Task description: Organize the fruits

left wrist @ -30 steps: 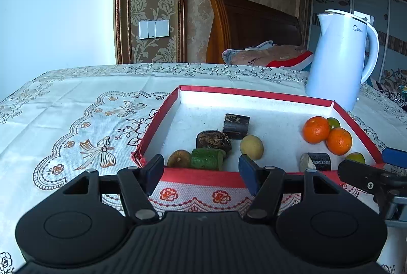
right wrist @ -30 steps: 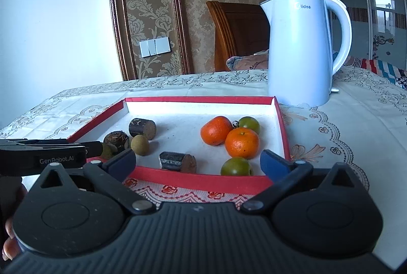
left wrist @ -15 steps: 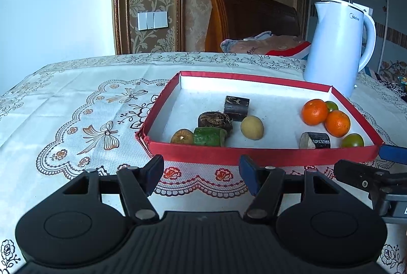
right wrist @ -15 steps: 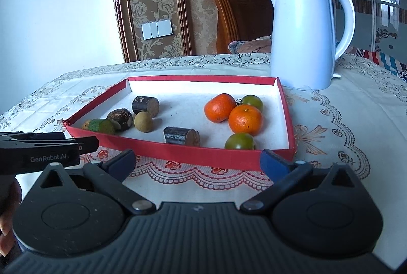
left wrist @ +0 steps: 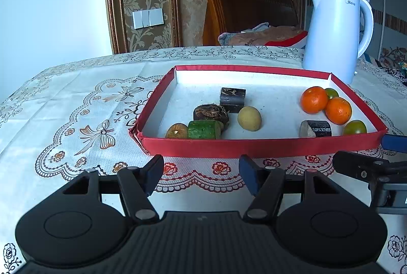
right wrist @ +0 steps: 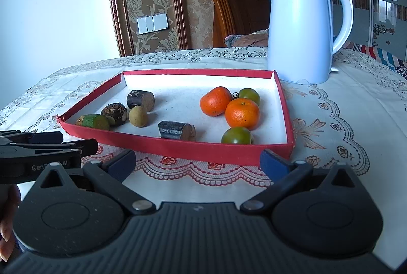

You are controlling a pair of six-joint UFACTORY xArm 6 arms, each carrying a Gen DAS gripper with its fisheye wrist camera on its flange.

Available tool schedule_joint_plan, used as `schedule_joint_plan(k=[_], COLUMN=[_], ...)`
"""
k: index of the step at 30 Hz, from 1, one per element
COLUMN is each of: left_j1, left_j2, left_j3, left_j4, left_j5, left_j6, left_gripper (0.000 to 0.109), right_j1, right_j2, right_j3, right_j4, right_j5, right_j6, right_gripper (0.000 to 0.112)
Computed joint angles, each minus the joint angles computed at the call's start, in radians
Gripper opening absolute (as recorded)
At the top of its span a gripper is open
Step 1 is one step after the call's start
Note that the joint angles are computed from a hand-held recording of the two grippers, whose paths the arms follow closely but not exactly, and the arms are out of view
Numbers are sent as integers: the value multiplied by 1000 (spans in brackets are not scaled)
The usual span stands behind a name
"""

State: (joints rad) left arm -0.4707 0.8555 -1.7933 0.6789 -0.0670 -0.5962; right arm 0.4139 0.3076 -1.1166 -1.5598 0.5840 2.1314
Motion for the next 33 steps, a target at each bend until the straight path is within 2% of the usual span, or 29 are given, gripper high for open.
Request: schedule_joint_plan(k=[4, 10, 14, 19, 24, 26, 30, 32, 33], left_j1=[-7, -29, -23, -11, -4, 1, 0, 8, 9], left_j2=[0, 7, 5, 1, -4, -3, 0, 2, 3], left_j3=[5, -2, -5, -10, -5, -16, -15, -31, -35], left_j4=[-62, -228, -163, -21, 37, 108, 64, 173, 187], left_j5=[8, 54, 57, 56, 38, 42, 39, 42, 40], left_j6=[60, 215, 156, 25, -29, -92, -53, -158, -171], left_gripper=[65, 65, 65, 65, 65, 65, 65, 65, 65], right_j1=[-6, -14, -17, -21, -22, -23, -26, -26, -26], right_j2=[5, 13, 19, 22, 23, 25, 28, 28, 29], right_j3=[-3, -10, -15, -18, -19, -21, -23, -24, -24], right_j4=[19, 59, 74, 93, 100, 104, 117, 118, 120], right_j5=[-8, -20, -25, -33, -36, -38, -45, -45, -44], right_j6=[-9, -37, -52, -68, -75, -80, -93, -93, -95], right_gripper=[103, 103, 103, 103, 103, 103, 103, 103, 103])
